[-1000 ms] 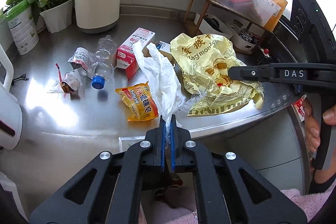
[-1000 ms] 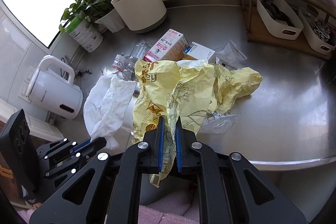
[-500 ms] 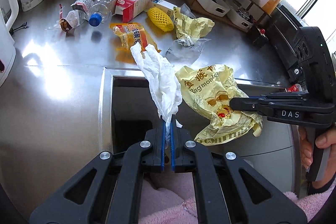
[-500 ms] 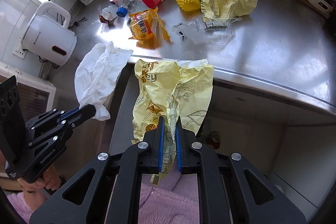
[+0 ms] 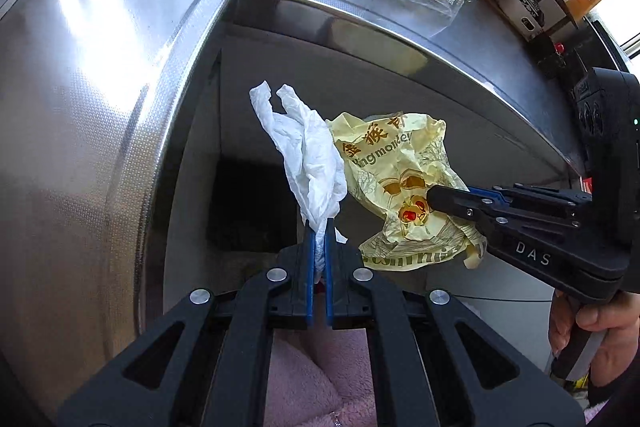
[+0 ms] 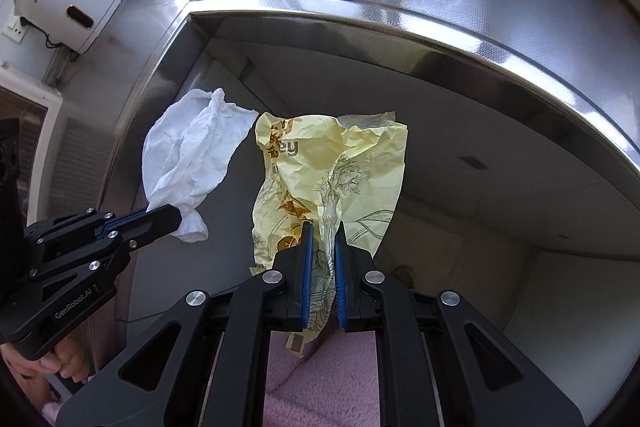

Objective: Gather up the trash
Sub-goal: 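Carry tissue and yellow paper down into the floor bin and open both tools, then raise both tools back over the remaining trash on the counter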

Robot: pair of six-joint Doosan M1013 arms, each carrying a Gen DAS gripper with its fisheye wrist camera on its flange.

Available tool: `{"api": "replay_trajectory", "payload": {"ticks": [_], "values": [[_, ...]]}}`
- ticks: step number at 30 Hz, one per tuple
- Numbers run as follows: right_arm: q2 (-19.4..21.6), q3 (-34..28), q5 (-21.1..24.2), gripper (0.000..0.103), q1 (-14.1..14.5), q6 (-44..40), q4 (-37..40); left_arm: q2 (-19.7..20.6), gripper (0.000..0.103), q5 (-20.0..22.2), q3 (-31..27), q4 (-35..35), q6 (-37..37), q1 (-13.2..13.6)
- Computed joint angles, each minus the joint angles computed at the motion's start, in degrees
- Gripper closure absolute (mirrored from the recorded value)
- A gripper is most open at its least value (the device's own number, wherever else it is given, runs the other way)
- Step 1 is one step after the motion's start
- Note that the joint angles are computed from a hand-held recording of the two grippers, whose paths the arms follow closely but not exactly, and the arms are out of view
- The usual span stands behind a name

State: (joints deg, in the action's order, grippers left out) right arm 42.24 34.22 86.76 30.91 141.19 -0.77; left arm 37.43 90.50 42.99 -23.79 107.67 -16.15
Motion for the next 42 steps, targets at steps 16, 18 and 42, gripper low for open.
{"api": "replay_trajectory", "payload": {"ticks": [16,18,42], "values": [[-1.64,21.45,-21.44,0.092,-1.3,-4.14,2.42,0.82,0.1,-12.01,14.16,3.25,-7.77,-1.6],[-0.71,22.3,-22.99,0.092,-1.25,-3.48,1.92,1.03,0.1,-13.41,15.52,4.37,-8.43,-1.83],[-2.03,23.78,-26.53,0.023,-0.99,-7.33,-0.45,-2.07,0.037,-21.2,17.26,8.86,-13.37,-4.47]]}}
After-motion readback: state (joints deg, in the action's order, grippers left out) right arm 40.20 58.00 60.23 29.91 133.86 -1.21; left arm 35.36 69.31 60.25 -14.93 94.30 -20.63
